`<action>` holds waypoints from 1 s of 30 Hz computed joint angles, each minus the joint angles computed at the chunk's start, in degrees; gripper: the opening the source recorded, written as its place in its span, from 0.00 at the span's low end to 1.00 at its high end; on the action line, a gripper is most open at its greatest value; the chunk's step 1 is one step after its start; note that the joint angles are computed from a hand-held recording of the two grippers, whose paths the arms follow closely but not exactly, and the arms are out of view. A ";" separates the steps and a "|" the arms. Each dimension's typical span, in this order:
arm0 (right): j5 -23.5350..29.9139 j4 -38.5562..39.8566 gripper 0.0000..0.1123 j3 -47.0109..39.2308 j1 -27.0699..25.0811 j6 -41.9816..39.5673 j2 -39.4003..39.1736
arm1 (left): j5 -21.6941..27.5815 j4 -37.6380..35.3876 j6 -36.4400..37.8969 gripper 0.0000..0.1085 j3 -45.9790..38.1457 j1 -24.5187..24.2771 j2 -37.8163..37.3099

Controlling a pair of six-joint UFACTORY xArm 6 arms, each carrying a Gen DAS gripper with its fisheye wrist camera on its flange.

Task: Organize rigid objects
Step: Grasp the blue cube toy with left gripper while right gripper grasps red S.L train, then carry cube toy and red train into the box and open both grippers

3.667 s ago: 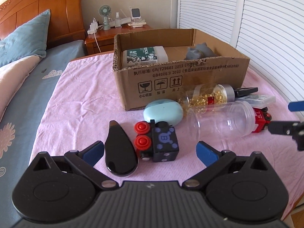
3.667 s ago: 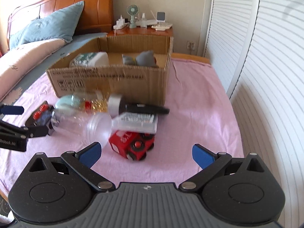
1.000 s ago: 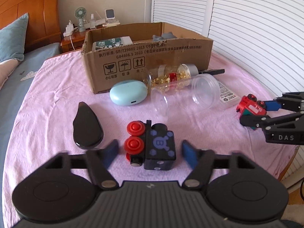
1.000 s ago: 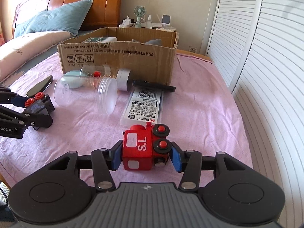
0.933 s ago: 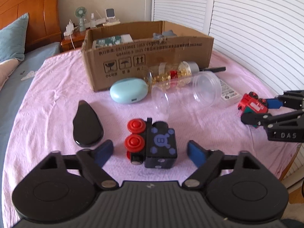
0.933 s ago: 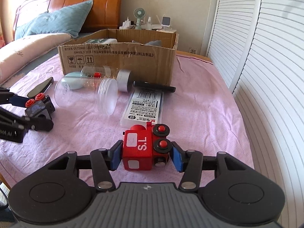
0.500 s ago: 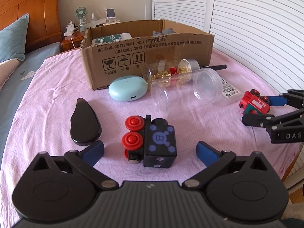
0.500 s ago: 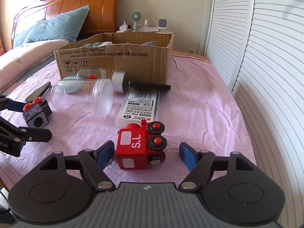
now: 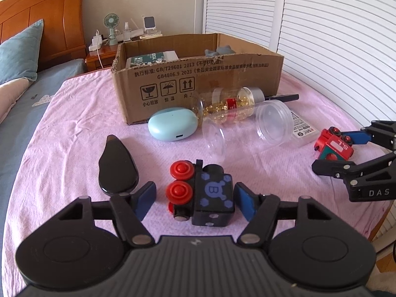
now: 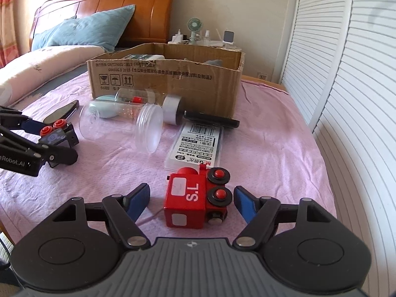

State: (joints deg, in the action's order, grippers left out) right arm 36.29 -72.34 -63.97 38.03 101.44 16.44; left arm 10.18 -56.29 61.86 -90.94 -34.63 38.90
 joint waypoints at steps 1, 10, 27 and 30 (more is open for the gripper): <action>-0.40 -0.01 0.68 0.15 -0.23 -0.05 -0.10 | -0.09 0.11 -0.11 0.63 0.01 -0.02 0.02; -0.77 4.39 0.50 0.06 -0.85 -4.40 -0.75 | 1.10 1.61 -0.50 0.50 -0.65 0.23 0.08; -2.66 11.50 0.45 -0.13 -2.02 -13.84 -3.49 | 11.63 11.31 -3.40 0.46 -4.41 3.49 -0.99; -2.07 12.24 0.45 -0.67 -2.01 -16.45 -4.03 | 13.36 13.08 -3.90 0.46 -5.69 3.99 -0.94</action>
State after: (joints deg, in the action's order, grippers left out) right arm 34.22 -60.10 -64.63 36.01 84.98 12.41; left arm 23.55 -43.21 57.96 -96.63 -30.63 37.95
